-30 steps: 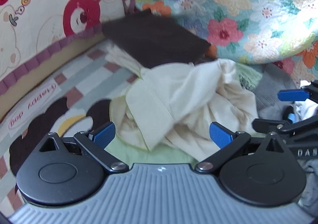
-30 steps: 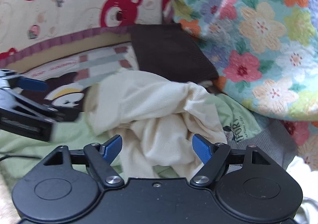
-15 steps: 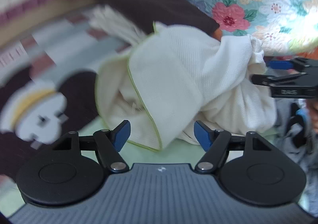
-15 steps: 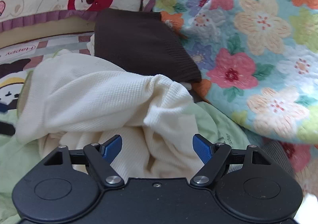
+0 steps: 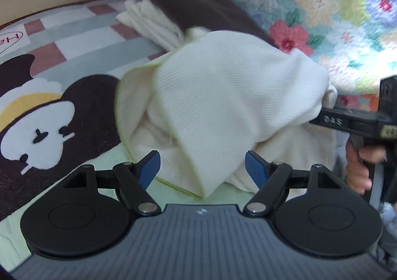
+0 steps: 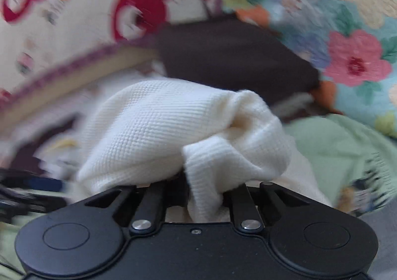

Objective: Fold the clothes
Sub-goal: 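Grasp the cream waffle-knit garment with the right gripper and lift it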

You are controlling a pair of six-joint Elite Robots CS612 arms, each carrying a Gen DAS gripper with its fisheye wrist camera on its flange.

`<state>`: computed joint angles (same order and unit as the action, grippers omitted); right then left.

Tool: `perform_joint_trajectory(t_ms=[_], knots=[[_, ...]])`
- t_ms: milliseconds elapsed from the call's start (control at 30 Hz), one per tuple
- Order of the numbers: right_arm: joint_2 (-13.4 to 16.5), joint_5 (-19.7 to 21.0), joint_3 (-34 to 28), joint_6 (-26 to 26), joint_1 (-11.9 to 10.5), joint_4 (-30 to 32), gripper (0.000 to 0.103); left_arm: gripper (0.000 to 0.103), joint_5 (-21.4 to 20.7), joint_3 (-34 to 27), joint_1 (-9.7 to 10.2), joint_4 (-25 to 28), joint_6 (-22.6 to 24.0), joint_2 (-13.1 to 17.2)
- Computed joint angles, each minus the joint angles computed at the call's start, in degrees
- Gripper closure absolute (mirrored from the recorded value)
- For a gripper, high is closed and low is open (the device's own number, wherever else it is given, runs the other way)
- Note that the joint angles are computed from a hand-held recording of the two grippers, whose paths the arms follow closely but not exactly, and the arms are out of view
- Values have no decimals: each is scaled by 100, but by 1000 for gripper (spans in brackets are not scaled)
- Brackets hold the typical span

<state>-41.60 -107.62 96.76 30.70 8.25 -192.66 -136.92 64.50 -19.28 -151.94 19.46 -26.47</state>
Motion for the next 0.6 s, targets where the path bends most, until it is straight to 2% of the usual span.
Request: perform_joint_trajectory(t_ms=[133, 233, 300, 433, 567, 600], knots=[[42, 190, -68, 452, 217, -815, 88, 28, -1136, -355, 205, 933, -310, 156], [68, 358, -190, 623, 327, -948, 88, 24, -1598, -585, 323, 1304, -949, 278], [79, 238, -293, 636, 421, -814, 88, 11, -1845, -724, 400, 1155, -1651, 414], [123, -59, -523, 644, 564, -447, 88, 11, -2249, -958, 506, 700, -2778, 687], [120, -237, -697, 467, 674, -225, 89, 11, -2290, -983, 535, 31, -3340, 776], [112, -359, -761, 389, 702, -87, 89, 11, -2188, -950, 537, -391, -3489, 775]])
